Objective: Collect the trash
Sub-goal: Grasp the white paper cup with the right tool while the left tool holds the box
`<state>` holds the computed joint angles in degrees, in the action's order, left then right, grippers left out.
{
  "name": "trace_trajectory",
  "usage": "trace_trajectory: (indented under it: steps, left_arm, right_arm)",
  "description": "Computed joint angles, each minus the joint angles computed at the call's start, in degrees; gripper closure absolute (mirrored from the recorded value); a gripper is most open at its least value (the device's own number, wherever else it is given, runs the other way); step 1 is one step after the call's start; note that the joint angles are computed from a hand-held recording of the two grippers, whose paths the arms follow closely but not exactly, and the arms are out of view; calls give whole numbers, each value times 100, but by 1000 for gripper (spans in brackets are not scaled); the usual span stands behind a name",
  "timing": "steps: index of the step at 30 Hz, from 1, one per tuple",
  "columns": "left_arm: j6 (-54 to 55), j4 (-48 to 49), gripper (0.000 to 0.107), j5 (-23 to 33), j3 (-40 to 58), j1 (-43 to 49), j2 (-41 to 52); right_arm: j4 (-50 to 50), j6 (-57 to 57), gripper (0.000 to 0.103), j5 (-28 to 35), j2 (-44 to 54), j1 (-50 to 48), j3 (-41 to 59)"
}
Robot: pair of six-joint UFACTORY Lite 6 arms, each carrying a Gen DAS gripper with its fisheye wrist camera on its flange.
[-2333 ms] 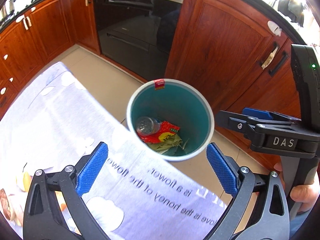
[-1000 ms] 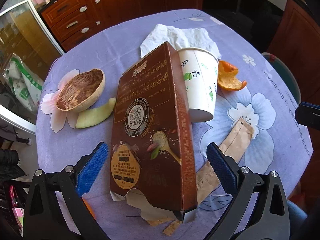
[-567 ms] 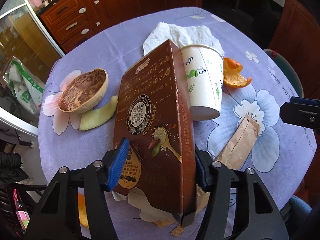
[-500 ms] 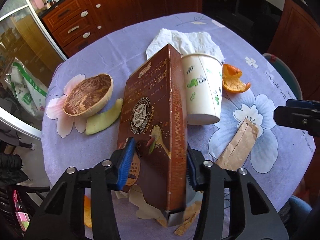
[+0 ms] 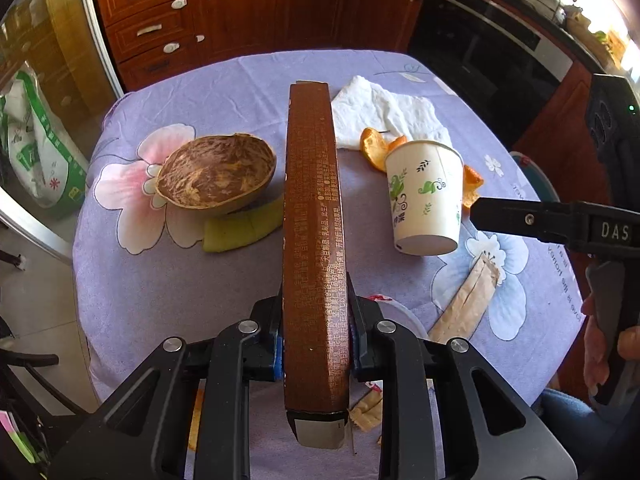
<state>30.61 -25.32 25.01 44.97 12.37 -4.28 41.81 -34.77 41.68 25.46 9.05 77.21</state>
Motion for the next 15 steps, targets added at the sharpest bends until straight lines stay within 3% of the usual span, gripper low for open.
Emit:
trace_trajectory:
  steps: [11,14,15]
  left_arm:
    - [1182,-932,71,101,139,541,496]
    - [1178,-955,71,29,136,494,506]
    - [1160,-952,71,-4,133,470,509]
  right_arm:
    - [-443,841,13,4,1178,528,1151]
    - [-540,995,24,-26,1448,599,1427]
    - [-530,964,36,-60,1489,608,1444]
